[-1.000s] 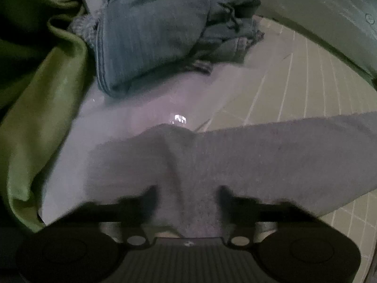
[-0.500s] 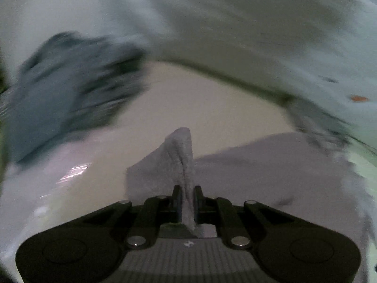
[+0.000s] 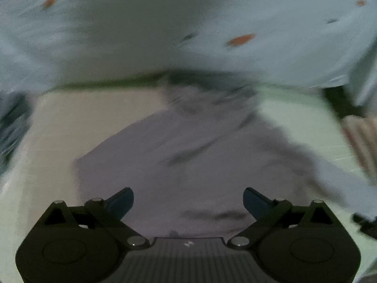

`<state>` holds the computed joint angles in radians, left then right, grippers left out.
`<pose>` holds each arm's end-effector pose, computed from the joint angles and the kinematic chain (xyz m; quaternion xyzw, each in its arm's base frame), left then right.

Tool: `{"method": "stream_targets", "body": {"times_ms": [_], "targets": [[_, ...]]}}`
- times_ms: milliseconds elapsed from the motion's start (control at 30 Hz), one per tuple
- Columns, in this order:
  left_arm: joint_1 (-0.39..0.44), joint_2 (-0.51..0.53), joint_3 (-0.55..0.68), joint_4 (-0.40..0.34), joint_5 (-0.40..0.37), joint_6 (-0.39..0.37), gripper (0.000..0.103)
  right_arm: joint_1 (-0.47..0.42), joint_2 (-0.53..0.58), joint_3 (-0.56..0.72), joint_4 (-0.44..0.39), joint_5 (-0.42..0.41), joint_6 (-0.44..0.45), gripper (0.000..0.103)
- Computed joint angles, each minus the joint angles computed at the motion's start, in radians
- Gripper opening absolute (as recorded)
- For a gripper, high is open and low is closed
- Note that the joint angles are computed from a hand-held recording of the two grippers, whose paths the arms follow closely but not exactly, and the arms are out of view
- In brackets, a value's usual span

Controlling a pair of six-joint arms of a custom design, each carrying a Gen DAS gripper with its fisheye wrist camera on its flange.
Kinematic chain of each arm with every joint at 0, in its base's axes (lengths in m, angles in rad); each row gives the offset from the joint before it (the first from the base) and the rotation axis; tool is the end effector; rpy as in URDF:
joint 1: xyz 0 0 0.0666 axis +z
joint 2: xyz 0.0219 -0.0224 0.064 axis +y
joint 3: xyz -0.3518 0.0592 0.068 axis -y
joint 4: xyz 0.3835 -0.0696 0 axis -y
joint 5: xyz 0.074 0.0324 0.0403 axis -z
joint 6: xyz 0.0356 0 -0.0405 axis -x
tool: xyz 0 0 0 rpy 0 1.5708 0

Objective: Fold clothes

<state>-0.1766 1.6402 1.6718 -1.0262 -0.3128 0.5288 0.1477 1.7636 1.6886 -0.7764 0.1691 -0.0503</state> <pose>0.5493 -0.0873 0.3984 -0.2095 0.9247 0.0432 0.3150 0.6045 0.0835 0.3519 -0.0157 0.9330 -0.0440 0.3568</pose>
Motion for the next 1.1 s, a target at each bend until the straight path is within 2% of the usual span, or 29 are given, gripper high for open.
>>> {"method": "stream_targets", "body": {"times_ms": [100, 200, 367, 567, 667, 733, 833, 867, 933, 967, 1033, 1100], "targets": [[0.044, -0.033, -0.057, -0.091, 0.008, 0.154, 0.099, 0.026, 0.034, 0.037, -0.014, -0.026, 0.017, 0.087], [0.088, -0.087, -0.137, -0.118, 0.016, 0.202, 0.099, 0.069, 0.051, 0.053, -0.001, -0.049, 0.053, 0.087], [0.166, -0.111, -0.186, -0.162, 0.027, 0.177, 0.099, 0.163, 0.083, 0.078, 0.027, -0.076, 0.119, 0.087], [0.218, -0.129, -0.221, -0.164, 0.077, 0.069, 0.099, 0.267, 0.146, 0.132, 0.035, -0.089, 0.135, 0.086], [0.233, -0.135, -0.231, -0.15, 0.093, 0.013, 0.099, 0.3, 0.171, 0.151, 0.049, -0.092, 0.207, 0.07], [0.233, -0.134, -0.23, -0.139, 0.097, -0.011, 0.099, 0.318, 0.187, 0.167, 0.046, -0.094, 0.269, 0.052], [0.222, -0.125, -0.219, -0.131, 0.098, -0.012, 0.099, 0.327, 0.2, 0.185, 0.023, -0.109, 0.337, 0.048], [0.216, -0.121, -0.213, -0.131, 0.097, -0.007, 0.099, 0.324, 0.208, 0.197, 0.007, -0.129, 0.345, 0.047], [0.205, -0.112, -0.2, -0.13, 0.093, 0.007, 0.099, 0.313, 0.223, 0.218, -0.021, -0.18, 0.348, 0.024], [0.198, -0.107, -0.192, -0.13, 0.09, 0.016, 0.099, 0.309, 0.222, 0.216, -0.02, -0.194, 0.347, 0.018], [0.18, -0.098, -0.176, -0.133, 0.079, 0.041, 0.099, 0.296, 0.214, 0.208, -0.009, -0.22, 0.335, 0.012], [0.162, -0.088, -0.159, -0.14, 0.069, 0.067, 0.099, 0.274, 0.198, 0.199, 0.012, -0.258, 0.266, 0.012]]}}
